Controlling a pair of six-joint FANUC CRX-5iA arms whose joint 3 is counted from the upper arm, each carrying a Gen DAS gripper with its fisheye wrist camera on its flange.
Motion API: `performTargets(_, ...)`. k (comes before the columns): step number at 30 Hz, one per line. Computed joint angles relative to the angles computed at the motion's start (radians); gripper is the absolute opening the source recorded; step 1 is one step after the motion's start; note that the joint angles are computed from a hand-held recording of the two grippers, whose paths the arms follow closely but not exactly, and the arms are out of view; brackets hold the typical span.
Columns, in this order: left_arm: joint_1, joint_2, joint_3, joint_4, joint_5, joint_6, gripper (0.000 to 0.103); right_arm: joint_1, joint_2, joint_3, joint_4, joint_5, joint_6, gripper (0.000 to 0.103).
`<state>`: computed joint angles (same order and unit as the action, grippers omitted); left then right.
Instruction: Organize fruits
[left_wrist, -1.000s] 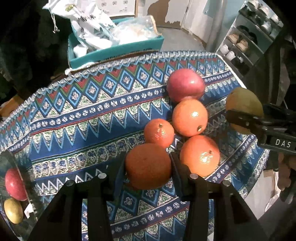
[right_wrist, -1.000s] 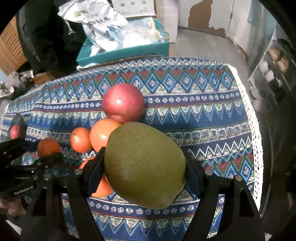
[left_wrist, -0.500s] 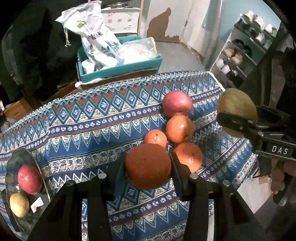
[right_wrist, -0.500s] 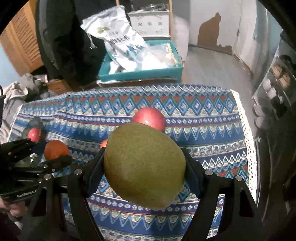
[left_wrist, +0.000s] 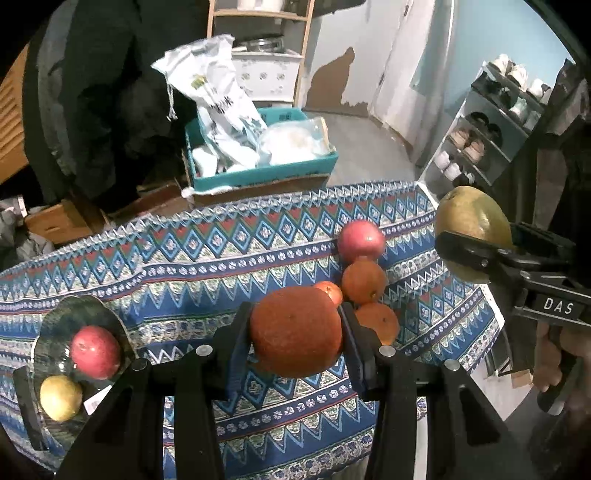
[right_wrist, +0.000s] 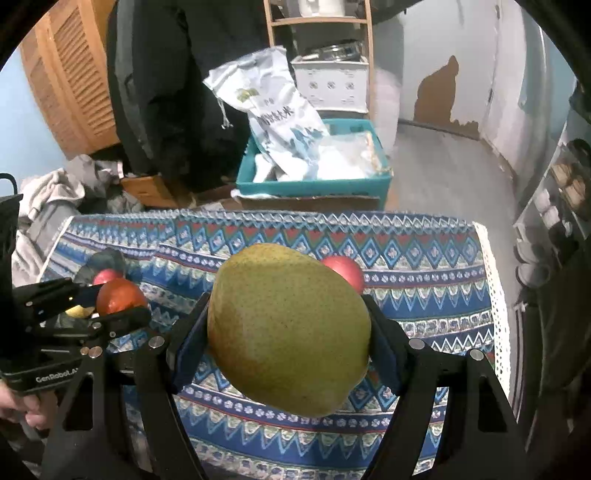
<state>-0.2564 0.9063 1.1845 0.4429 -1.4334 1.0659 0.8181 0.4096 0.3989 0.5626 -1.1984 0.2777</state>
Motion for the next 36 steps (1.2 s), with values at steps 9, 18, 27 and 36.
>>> performTargets(9,0.029,-0.073,-0.092,0.036,0.050,-0.031,0.046,0.017,0.026,0.069,0.031,0.004,0.023,0.077)
performTargets(18,0.062,-0.123,-0.162,0.061,0.102,-0.047,0.046,0.026,0.060,0.142,0.046,0.019,0.064,0.077)
performTargets(27,0.100,-0.138,-0.183,0.058,0.117,-0.032,0.046,0.027,0.139,0.281,0.022,0.020,0.141,0.077)
performTargets(36,0.140,-0.134,-0.179,0.049,0.114,-0.012,0.046,0.025,0.246,0.469,-0.032,-0.010,0.237,0.077)
